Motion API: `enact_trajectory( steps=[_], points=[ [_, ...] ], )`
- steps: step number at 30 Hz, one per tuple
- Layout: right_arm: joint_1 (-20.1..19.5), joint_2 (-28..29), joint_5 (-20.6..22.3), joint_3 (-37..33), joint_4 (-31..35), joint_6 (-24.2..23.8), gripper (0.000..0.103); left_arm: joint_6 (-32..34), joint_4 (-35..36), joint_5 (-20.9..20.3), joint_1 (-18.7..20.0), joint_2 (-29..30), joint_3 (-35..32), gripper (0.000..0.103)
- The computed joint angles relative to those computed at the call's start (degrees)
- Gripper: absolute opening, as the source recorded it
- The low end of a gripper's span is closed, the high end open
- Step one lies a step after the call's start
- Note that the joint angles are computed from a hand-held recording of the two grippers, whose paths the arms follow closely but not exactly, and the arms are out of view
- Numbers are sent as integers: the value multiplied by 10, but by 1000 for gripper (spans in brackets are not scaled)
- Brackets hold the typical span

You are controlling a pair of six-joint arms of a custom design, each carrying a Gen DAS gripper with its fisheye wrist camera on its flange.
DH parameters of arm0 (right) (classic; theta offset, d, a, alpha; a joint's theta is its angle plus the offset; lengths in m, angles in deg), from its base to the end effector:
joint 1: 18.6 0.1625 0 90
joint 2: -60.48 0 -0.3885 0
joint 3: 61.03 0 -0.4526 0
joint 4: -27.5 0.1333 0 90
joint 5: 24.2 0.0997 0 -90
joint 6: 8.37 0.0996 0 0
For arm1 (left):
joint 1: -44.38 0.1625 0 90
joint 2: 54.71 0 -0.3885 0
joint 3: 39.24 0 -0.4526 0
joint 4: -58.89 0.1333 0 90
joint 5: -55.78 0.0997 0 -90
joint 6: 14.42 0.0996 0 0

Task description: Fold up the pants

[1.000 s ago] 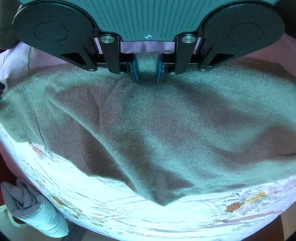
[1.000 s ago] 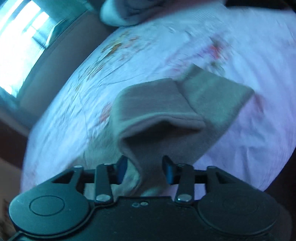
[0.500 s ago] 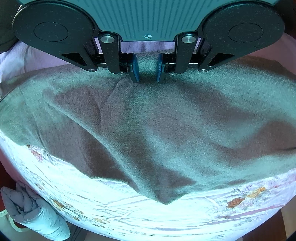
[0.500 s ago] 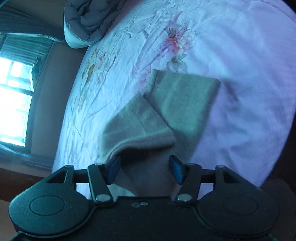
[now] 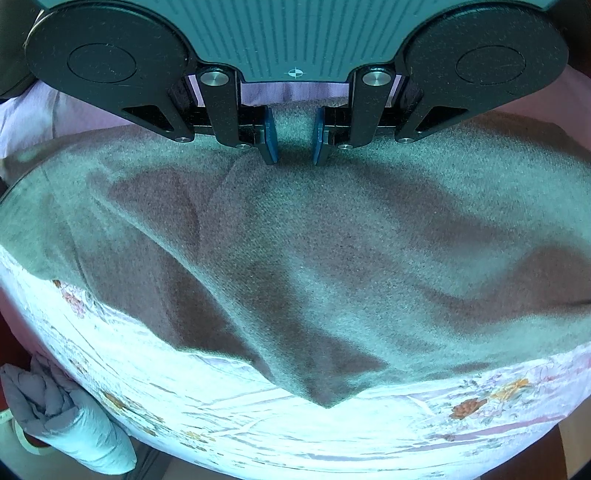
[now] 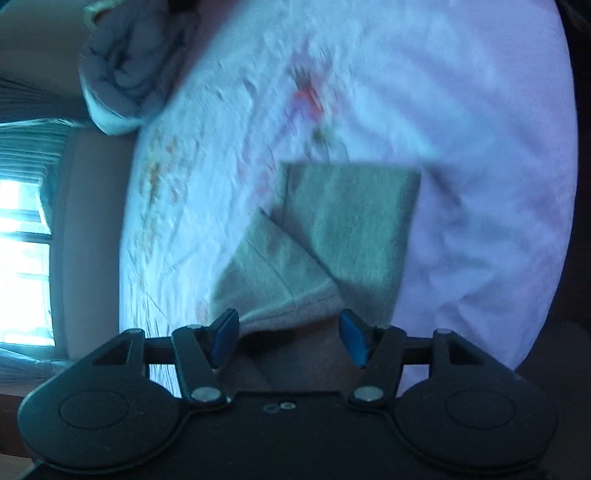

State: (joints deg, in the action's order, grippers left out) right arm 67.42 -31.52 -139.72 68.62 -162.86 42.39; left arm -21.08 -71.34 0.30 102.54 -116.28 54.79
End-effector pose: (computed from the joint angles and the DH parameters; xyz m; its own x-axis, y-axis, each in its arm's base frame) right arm 0.0575 -0.4755 0.3217 -0.5280 0.6355 -0.5633 0.6968 -0.0550 -0.7152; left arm -0.1958 -0.6750 0.1934 -0.7960 0.2695 -0.5420 0.4333 0.8789 -0.1994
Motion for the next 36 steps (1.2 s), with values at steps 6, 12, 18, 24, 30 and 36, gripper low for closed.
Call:
enact_trajectory(
  steps=[6, 12, 18, 24, 30, 36],
  points=[
    [-12, 60, 37, -38, -59, 39, 50, -7, 1, -4, 2, 1, -2, 22],
    [48, 91, -135, -86, -35, -145, 0, -7, 4, -4, 2, 2, -4, 22],
    [103, 117, -278, -111, -72, -425, 0, 0, 7, -11, 4, 2, -7, 22],
    [95, 157, -328, -91, -144, -599, 0, 9, 0, -2, 2, 1, -1, 22],
    [51, 106, -262, -52, -75, -462, 7, 7, 0, 0, 0, 0, 1, 22],
    [22, 37, -163, -34, -23, -380, 33, 8, -1, 2, -1, -1, 3, 22]
  ],
)
